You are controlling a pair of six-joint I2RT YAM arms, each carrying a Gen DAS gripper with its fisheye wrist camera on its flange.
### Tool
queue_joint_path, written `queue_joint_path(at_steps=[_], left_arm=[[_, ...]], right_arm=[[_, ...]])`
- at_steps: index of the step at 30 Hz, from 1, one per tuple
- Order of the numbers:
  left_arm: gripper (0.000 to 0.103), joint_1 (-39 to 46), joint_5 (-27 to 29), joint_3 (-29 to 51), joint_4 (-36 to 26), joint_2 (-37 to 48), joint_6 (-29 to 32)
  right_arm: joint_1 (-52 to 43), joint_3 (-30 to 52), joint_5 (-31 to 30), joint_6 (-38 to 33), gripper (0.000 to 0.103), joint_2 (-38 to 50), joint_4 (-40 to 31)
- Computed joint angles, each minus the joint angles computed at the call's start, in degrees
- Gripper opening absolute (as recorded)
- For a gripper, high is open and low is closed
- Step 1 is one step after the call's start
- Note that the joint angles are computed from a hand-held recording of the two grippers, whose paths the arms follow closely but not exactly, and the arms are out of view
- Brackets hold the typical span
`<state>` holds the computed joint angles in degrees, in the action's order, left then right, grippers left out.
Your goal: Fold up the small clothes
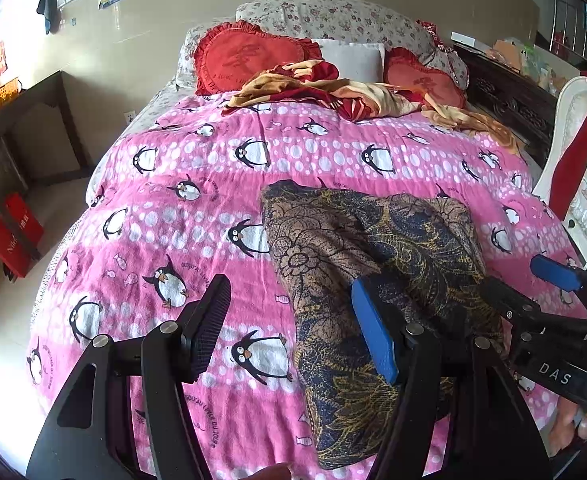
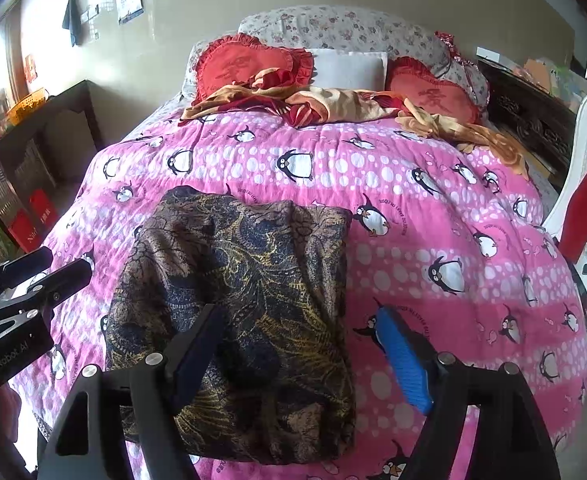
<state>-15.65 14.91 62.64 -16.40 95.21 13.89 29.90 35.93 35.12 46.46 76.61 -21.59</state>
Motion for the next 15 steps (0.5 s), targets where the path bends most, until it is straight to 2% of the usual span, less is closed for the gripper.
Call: queue_joint_path(at_steps=[15], left_arm=[[0.063, -0.62, -0.79, 0.59, -0.04, 1.44, 0.42]], right_arm=[[-1.63, 0.43, -1.03, 0.51, 0.080, 2.45, 0.96]])
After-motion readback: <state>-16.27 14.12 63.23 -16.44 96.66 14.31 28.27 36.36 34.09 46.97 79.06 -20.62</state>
